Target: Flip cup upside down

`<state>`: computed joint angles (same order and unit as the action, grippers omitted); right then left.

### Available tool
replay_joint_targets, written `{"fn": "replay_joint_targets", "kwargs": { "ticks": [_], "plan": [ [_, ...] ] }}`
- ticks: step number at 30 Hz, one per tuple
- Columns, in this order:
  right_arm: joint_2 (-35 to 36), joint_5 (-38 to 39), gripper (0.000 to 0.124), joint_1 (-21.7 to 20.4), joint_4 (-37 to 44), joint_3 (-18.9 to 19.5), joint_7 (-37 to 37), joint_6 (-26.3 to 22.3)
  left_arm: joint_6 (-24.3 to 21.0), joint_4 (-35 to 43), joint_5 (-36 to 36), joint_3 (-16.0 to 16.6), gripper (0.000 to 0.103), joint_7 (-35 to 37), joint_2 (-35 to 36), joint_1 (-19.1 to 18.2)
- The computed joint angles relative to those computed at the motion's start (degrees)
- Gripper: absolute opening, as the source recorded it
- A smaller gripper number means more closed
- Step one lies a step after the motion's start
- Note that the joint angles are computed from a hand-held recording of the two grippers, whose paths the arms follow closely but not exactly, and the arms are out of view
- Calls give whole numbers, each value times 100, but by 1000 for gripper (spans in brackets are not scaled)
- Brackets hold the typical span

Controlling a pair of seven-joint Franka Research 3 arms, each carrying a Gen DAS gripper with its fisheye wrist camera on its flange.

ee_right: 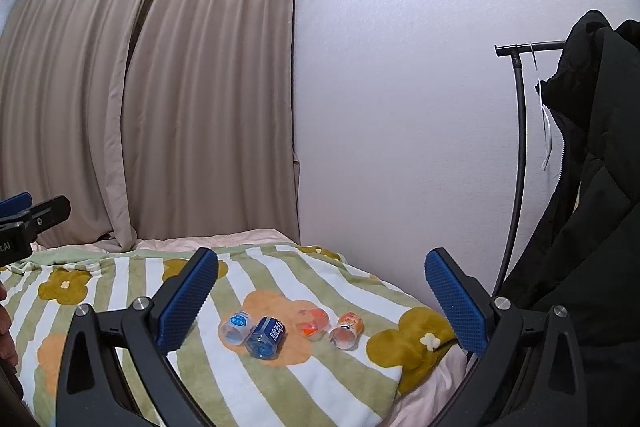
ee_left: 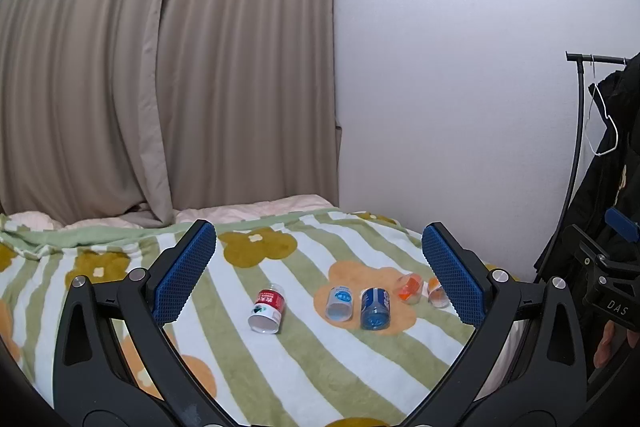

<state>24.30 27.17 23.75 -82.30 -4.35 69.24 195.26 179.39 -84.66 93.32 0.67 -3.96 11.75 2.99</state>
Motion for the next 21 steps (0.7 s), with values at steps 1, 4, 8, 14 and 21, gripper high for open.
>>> {"fn": "replay_joint_targets", "kwargs": {
  "ticks": [1, 4, 8, 14, 21],
  "plan": [
    [162, 73, 103, 148, 144, -154, -3, 12, 10, -8, -5, 1, 103, 1, -4, 2],
    [194, 57, 103, 131, 182, -138, -16, -23, 17, -30, -146, 2, 103, 135, -6, 0],
    [191, 19, 103, 126, 173, -124, -20, 1, 13, -100, -360, 24, 103, 357, -43, -20],
    [257, 187, 103, 257, 258, -253, -25, -3, 63, -133, -986, 81, 103, 978, -20, -49],
    [370, 269, 103, 462, 439, -552, 54, -189, 85, -116, -1766, 197, 103, 1773, 57, -162]
  ]
}}
